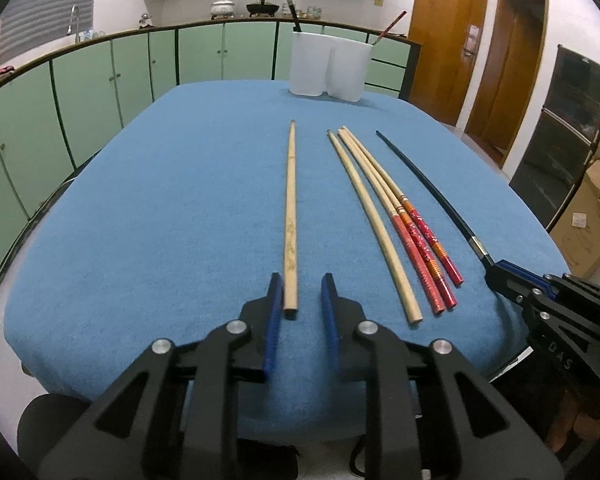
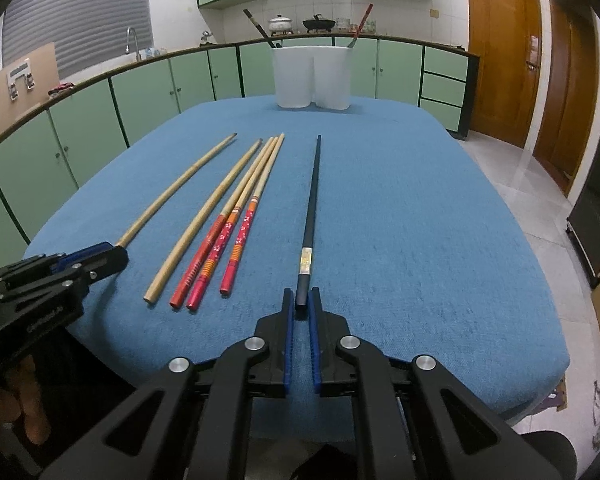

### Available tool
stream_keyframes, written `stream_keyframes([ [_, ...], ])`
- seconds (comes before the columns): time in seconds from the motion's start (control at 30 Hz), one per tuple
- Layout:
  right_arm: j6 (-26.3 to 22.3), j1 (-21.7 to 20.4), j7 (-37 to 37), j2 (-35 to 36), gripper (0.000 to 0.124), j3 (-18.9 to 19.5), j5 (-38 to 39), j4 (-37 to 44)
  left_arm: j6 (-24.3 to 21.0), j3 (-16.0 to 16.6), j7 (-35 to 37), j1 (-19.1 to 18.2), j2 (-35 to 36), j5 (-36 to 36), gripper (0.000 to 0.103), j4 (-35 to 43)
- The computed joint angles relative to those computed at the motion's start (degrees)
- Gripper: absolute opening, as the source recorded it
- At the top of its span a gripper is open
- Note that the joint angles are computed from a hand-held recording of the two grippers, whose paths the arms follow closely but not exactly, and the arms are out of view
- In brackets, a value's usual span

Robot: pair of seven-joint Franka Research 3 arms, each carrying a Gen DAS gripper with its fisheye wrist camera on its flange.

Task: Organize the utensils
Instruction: 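Grasp a black chopstick with the right tool while the left tool grasps a wooden chopstick, then lift both held chopsticks and carry them over the white holder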

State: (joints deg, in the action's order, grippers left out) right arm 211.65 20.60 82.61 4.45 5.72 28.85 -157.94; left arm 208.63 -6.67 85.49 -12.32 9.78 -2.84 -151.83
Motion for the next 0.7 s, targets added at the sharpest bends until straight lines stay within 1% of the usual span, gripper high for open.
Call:
stream_keyframes([
  [0.07, 0.18, 0.14, -0.71, 0.07, 0.007, -0.03, 0.27, 0.05, -0.09, -0.51, -2.44, 1.76, 0.15, 3.46, 0.017, 0.18],
  [0.1, 0.1, 0.13, -0.69, -0.04, 0.007, -0.02, 0.24, 0.02, -0.27, -0.83, -4.27, 3.06, 0.05, 6.05, 0.007, 0.22],
  [0.23, 0.19, -0.33, 1.05, -1.76, 0.007, -0.05, -0.68, -0.99, -1.15, -1.39, -9.51, 5.85, -0.56, 12.44, 0.006, 0.27],
  [0.4, 0.11, -1.0, 2.75, -5.7, 0.007, -0.14, -1.45, -2.7, -2.04, -1.73, -16.14, 8.59, -3.64, 19.51, 0.006, -0.35],
  [0.5, -0.85, -1.24, 1.67, -8.91, 0.007, 0.22, -0.02, -3.25, -3.37, -1.7, -20.0, 9.66, -6.0, 23.39, 0.006, -0.38],
  [0.53, -1.2, -1.37, 1.11, -9.78, 0.007, 0.4, 0.56, -3.22, -3.73, -1.62, -22.4, 10.35, -6.96, 25.99, 0.006, -0.22],
  [0.63, -2.46, -1.9, -0.59, -12.19, 0.007, 0.86, 1.72, -2.84, -4.57, -1.1, -25.78, 10.72, -9.54, 29.33, 0.006, 0.13],
  [0.7, -3.5, -2.54, -2.68, -13.87, 0.007, 1.72, 3.65, -2.33, -4.97, -0.27, -29.16, 10.98, -11.12, 33.28, 0.006, 0.82],
])
